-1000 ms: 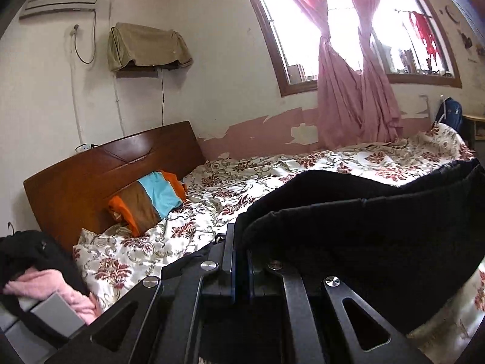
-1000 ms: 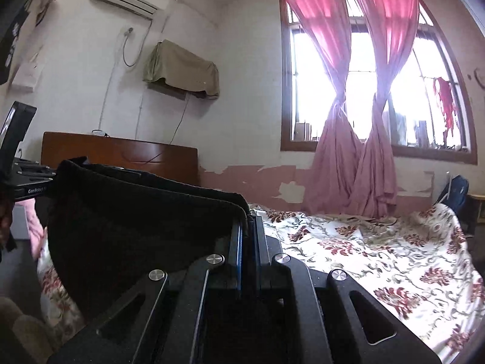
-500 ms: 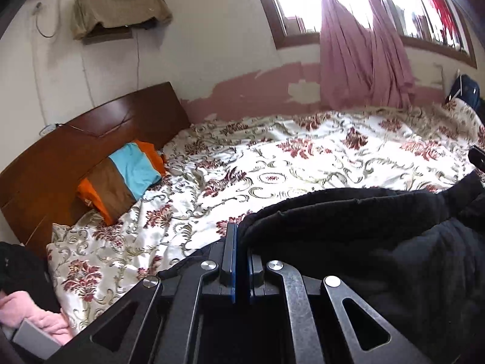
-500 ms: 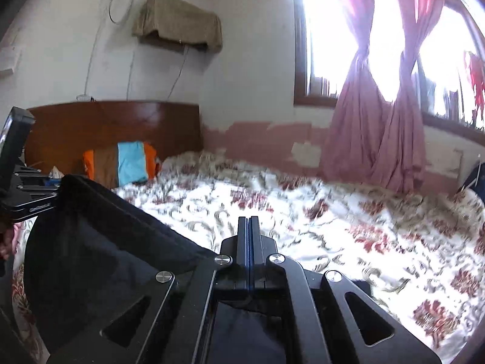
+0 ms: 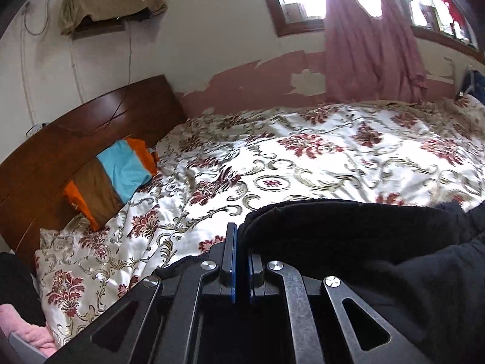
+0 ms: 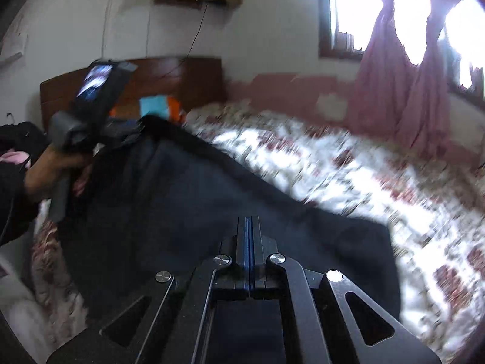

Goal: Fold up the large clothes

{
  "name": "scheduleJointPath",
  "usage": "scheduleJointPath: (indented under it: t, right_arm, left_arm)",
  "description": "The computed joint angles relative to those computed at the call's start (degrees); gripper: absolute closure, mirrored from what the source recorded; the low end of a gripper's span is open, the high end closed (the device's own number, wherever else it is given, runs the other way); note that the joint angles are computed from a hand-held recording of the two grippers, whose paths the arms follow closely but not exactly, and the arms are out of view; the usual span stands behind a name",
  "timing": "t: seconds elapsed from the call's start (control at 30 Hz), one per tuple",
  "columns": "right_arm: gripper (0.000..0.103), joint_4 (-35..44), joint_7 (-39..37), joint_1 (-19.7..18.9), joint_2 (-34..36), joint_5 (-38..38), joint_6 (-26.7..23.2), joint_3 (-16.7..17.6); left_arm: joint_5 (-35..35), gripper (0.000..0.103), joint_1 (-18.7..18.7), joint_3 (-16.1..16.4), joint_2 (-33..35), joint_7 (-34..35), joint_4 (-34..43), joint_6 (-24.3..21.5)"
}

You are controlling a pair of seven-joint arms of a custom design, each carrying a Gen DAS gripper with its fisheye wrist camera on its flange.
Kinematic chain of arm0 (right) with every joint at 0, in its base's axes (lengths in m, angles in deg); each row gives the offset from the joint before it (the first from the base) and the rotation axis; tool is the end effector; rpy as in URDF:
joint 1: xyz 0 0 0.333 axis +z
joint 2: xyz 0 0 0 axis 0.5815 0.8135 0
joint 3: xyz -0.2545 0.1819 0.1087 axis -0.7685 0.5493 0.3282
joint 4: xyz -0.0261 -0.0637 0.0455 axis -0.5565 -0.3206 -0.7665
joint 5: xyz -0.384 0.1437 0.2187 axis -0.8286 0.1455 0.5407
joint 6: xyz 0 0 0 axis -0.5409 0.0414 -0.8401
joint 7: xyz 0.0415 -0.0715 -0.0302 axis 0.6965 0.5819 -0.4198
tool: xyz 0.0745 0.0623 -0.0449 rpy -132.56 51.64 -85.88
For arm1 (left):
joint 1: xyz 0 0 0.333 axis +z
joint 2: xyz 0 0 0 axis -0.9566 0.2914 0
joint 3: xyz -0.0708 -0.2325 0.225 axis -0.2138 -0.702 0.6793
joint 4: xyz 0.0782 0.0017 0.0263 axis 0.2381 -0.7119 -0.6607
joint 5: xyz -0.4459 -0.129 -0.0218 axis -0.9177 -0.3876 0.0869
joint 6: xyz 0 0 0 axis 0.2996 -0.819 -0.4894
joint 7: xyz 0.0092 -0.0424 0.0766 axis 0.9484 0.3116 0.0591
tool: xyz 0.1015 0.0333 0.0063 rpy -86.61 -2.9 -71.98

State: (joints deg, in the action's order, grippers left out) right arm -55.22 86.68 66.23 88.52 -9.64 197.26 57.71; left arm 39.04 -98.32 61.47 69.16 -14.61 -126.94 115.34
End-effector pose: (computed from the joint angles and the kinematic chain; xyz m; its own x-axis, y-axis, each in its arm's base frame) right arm 0.6422 0.4451 0.6333 0.3335 -0.9426 0.0187 -0.4960 -0.1923 -0.8467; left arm 0.7166 -0.3384 0.6607 0.1723 -0.9490 -0.2641 -0.5823 0.1181 -0.8043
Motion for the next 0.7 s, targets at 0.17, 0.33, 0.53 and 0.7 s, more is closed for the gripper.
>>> scheduleJointPath:
  t: [0.17,0.33,0.53,0.7]
  right_arm:
    - [0.102,3.55,0.55,1.78,4.55,-3.74,-3.61,-1.93]
    - [0.102,6.40,2.23,2.03,7.26,-3.78,-4.67,-2.77]
    - [0.101,5.94,1.54,2.34,7.43,-4.41,-3.24,-2.98]
    - [0.070,5.17,3.65,2.57,6.77,-4.59,-2.44,-3.53]
  left_arm:
    - [-6.61,0.098,2.39,0.04,2.36,-0.21,1.68,-0.78]
    - [-9.14,0.094,3.23,0.00,1.04,1.62,-1.84,1.03]
    - [-12.77,0.088,5.85,-0.97,-3.94,0.79,-9.12,9.09]
    - [-3.88,0.010,6.27,-0.43,-11.49,-9.15,-18.78,17.26]
